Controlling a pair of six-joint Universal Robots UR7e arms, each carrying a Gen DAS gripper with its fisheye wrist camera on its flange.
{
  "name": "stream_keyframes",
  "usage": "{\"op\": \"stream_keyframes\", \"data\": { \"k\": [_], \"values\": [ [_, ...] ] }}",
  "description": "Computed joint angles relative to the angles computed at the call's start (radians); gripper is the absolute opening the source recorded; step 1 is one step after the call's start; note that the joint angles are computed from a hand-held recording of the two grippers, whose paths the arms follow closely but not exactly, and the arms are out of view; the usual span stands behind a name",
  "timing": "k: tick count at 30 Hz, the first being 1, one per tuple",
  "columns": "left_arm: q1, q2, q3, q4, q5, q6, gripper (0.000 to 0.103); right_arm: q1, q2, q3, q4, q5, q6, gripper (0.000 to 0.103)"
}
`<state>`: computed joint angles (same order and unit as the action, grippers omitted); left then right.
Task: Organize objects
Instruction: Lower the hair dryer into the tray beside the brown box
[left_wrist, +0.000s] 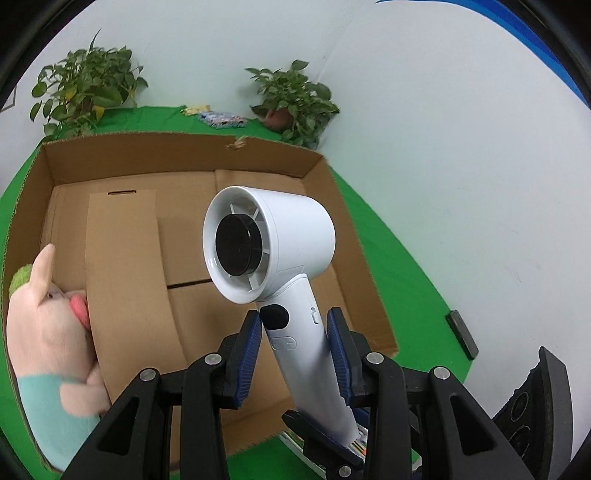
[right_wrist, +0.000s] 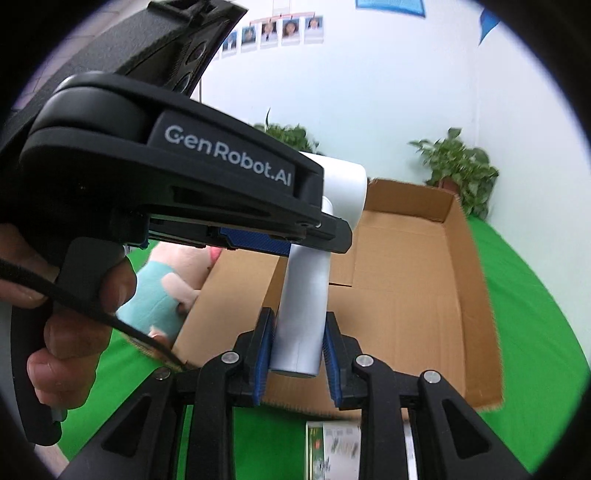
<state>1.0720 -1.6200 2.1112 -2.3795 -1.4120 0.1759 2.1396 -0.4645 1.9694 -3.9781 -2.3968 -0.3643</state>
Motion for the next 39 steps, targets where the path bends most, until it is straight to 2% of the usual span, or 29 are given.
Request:
{"op": "stream_keyframes", "data": {
  "k": [5, 12, 16, 19, 24, 26, 34, 39],
  "values": [
    [0.089, 0.178, -0.078, -0.054, 0.007, 0.033, 0.033, -0.066, -0.03, -0.034, 0.174, 0.064, 0.095, 0.024],
    [0.138, 0.274, -0.11, -0.045, 0.074, 0.037, 0.033, -0.139, -0.053, -0.01, 0.278, 0.143, 0.201, 0.025],
    [0.143, 0.315, -0.124, -0.067, 0.107, 0.04, 0.033, -0.166, -0.066, 0.002, 0.304, 0.17, 0.224, 0.025],
    [0.138, 0.248, -0.062, -0.048, 0.117, 0.026, 0.033, -0.181, -0.071, 0.012, 0.292, 0.183, 0.225, 0.025],
    [0.142, 0.253, -0.076, -0.034, 0.132, -0.004, 0.033, -0.198, -0.086, 0.026, 0.276, 0.204, 0.238, 0.024],
    [0.127, 0.235, -0.045, -0.05, 0.137, -0.032, 0.033, -0.2, -0.087, 0.026, 0.269, 0.2, 0.244, 0.024],
    [0.114, 0.218, -0.023, -0.047, 0.146, -0.035, 0.035, -0.222, -0.117, 0.044, 0.302, 0.213, 0.258, 0.024],
    [0.078, 0.205, -0.004, -0.04, 0.209, -0.036, 0.038, -0.247, -0.143, 0.074, 0.297, 0.27, 0.263, 0.03]
  ]
}}
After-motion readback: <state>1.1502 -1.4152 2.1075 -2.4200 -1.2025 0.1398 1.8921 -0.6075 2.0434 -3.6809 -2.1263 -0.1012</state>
